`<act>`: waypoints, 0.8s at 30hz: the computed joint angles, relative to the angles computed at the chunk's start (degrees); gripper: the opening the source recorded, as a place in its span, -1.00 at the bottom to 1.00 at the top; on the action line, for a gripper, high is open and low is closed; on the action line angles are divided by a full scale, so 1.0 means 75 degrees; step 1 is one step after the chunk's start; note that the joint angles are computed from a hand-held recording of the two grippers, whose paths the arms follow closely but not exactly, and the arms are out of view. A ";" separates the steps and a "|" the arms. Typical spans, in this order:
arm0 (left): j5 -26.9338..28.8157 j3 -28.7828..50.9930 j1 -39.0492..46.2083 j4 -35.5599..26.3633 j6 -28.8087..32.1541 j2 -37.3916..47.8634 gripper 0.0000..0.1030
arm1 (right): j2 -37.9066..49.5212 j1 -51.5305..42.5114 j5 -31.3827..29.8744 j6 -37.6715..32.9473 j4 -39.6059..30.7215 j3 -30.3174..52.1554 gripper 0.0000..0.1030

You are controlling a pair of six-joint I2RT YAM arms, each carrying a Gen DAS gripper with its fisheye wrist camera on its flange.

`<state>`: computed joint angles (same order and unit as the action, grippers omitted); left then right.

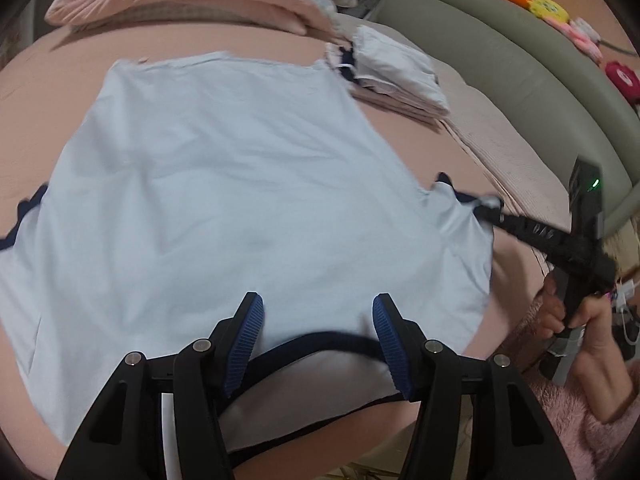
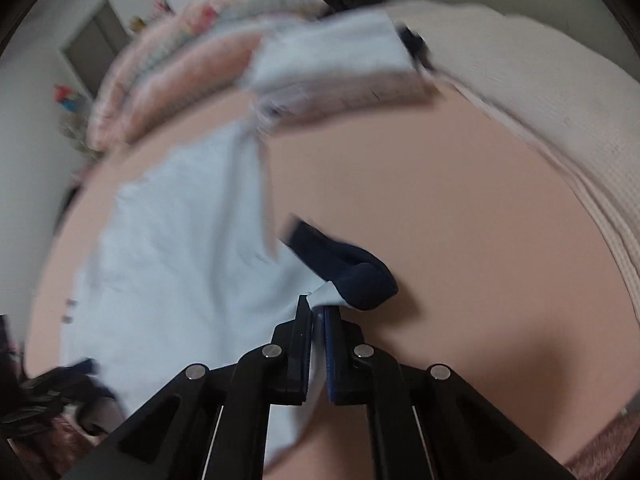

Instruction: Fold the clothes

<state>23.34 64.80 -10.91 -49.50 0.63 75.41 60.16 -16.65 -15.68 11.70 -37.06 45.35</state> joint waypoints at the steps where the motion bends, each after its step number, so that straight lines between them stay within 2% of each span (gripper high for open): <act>1: -0.0002 0.0017 -0.0094 0.0017 -0.0057 0.0037 0.06 | 0.0065 0.0186 -0.0254 -0.0155 -0.0059 0.0088 -0.92; 6: -0.0049 0.0227 -0.0426 -0.0010 -0.0317 0.0313 0.06 | 0.0588 0.1102 -0.1417 -0.0996 -0.0387 0.0593 -0.89; 8: -0.0071 0.0369 -0.0527 0.0020 -0.0359 0.0421 0.06 | 0.0690 0.1429 -0.1357 -0.1256 -0.0726 0.0630 -0.60; 10: 0.0094 0.0565 -0.0569 0.0046 -0.0472 0.0665 0.06 | 0.0315 0.1558 -0.0937 -0.1297 -0.0827 0.0441 -0.54; 12: 0.0463 0.0769 -0.0604 0.0086 -0.0672 0.0985 0.06 | -0.0018 0.0993 -0.1158 -0.1082 -0.0747 0.0245 -0.53; 15: 0.1068 0.1024 -0.0767 0.0205 -0.0983 0.1430 0.06 | -0.0225 -0.0172 -0.1698 -0.0704 -0.0598 0.0095 -0.29; 19: 0.0587 0.1210 -0.1376 0.0346 -0.1295 0.1769 0.05 | 0.0481 -0.0441 -0.1136 -0.0759 -0.0807 0.0268 -0.28; 20: 0.0549 0.1178 -0.1489 0.0441 -0.1326 0.1771 -0.05 | 0.0593 -0.0267 -0.1073 -0.0744 -0.0851 0.0286 -0.27; 21: 0.0391 0.1177 -0.1625 0.0492 -0.1280 0.1772 -0.62 | 0.0626 -0.0103 -0.1060 -0.0780 -0.0878 0.0253 -0.28; 22: -0.0048 0.1224 -0.1831 0.0464 -0.1184 0.1789 -0.91 | 0.0664 0.0062 -0.1047 -0.0814 -0.0902 0.0223 -0.28; 24: -0.0695 0.1298 -0.2079 0.0441 -0.1106 0.1794 -0.91 | 0.0662 0.0383 -0.0857 -0.0843 -0.0907 0.0178 -0.28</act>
